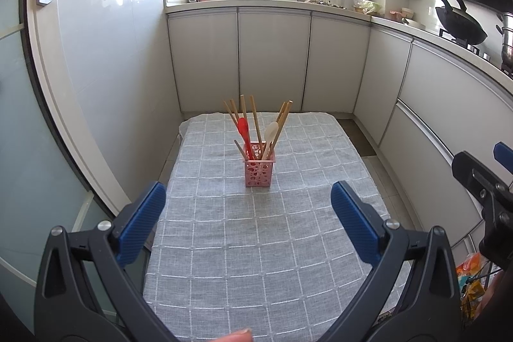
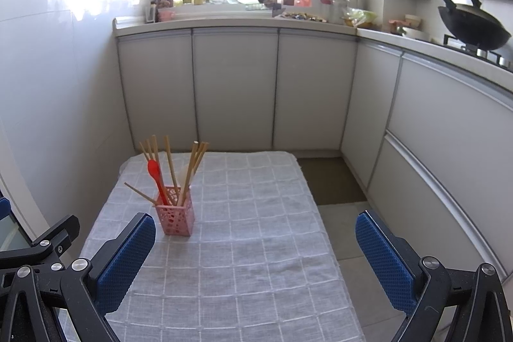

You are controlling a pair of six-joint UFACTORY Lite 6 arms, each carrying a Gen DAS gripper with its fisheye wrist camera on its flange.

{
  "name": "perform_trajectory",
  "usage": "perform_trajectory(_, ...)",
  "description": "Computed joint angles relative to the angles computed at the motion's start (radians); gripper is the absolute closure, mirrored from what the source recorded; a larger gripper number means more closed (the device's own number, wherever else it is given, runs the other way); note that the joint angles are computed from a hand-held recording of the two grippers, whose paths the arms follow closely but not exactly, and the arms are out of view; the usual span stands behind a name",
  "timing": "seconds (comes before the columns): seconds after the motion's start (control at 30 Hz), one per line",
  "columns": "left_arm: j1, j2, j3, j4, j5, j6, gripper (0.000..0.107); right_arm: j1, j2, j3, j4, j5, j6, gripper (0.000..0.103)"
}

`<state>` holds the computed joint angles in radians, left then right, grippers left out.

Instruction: Organize utensils

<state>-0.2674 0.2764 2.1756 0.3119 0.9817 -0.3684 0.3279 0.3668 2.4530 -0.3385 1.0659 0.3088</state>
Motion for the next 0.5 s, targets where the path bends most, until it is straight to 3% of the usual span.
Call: perform_trajectory(0.5,-0.011,-0.006,-0.009,0.067,-0.006,-0.038,0.005,-0.013,-0.012,-0.028,-0.003,-0.012,-0.008,0.001)
